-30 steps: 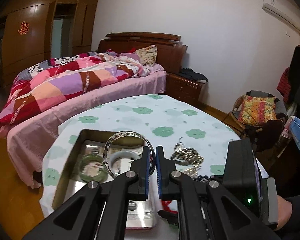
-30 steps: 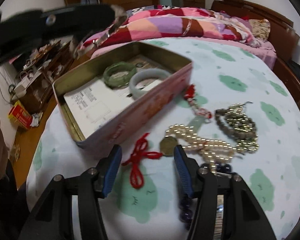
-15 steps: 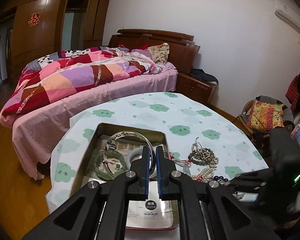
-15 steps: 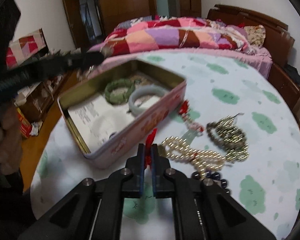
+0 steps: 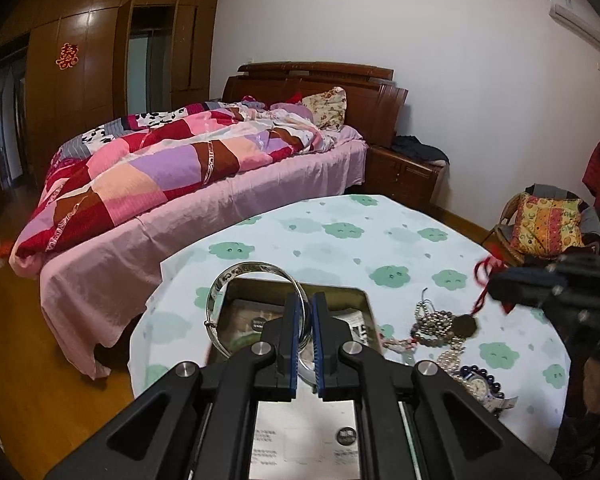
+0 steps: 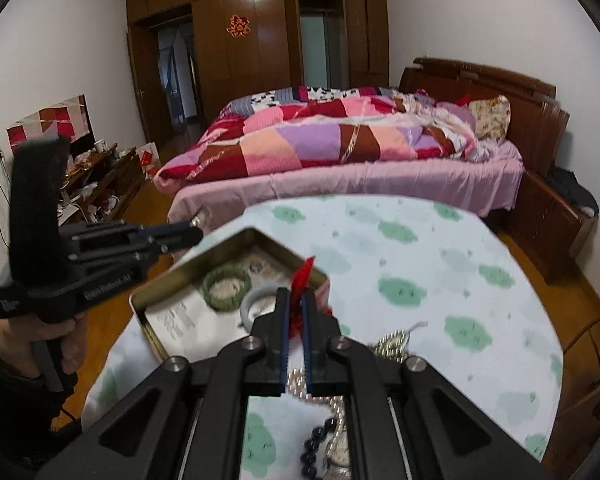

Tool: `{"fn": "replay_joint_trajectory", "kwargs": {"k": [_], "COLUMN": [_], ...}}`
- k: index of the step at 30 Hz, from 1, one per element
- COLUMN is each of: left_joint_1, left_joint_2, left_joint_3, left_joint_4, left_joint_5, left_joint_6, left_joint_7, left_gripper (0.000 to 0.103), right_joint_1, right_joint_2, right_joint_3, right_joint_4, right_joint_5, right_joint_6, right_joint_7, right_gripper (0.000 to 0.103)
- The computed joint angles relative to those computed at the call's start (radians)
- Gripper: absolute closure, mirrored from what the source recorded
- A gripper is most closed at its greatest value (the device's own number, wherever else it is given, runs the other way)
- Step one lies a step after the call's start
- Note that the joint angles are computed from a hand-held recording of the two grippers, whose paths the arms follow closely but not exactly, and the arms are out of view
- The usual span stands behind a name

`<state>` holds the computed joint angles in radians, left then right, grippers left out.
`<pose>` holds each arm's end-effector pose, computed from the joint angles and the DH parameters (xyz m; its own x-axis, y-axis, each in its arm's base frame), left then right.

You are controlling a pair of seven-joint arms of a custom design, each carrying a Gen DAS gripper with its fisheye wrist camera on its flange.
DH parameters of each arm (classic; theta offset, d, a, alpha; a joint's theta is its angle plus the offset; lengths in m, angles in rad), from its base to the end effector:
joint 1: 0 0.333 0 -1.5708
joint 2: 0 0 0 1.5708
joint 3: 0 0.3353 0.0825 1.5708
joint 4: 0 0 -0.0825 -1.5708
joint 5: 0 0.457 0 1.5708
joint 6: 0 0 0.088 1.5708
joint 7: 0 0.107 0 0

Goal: Organize jewelry
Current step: 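Lower silver bangle into tin with left tool while right tool drops red string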

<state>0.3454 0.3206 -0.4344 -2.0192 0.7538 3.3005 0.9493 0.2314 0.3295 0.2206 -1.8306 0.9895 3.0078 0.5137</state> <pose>0.6812 -0.1121 0.3856 -0.2284 -0.9692 0.0921 -0.5667 0.0554 -0.8221 0.6904 0.2521 0.4069 0.5405 -0.8374 -0.0811 -0.5381 -0.2699 -0.7985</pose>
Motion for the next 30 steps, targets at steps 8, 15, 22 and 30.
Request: {"fn": "replay_joint_trajectory", "kwargs": {"k": [8, 15, 22, 30], "left_joint_1": [0.14, 0.174, 0.072, 0.053], "left_joint_2": [0.031, 0.014, 0.005, 0.002], "left_joint_3": [-0.153, -0.186, -0.093, -0.083], "left_joint_4": [-0.005, -0.049, -0.055, -0.067], "left_joint_5": [-0.082, -0.183, -0.249, -0.303], "left_joint_6": [-0.073, -0.086, -0.101, -0.102], "left_joint_7": [0.112, 0.182, 0.223, 0.276], "left_gripper": [0.098, 0.098, 0.098, 0.098], "right_joint_1": [0.022, 0.048, 0.059, 0.073], "right_joint_2": [0.07, 0.12, 0.133, 0.146], "right_joint_3": [-0.003, -0.022, -0.027, -0.04], "right_joint_4": [0.094, 0.131, 0.124, 0.117], "right_joint_5": [-0.065, -0.149, -0.204, -0.254], "right_joint_6": [-0.029, -0.088, -0.117, -0.139], "right_joint_7": [0.042, 0.126, 0.175, 0.222], "right_gripper": [0.096, 0.096, 0.096, 0.096]}}
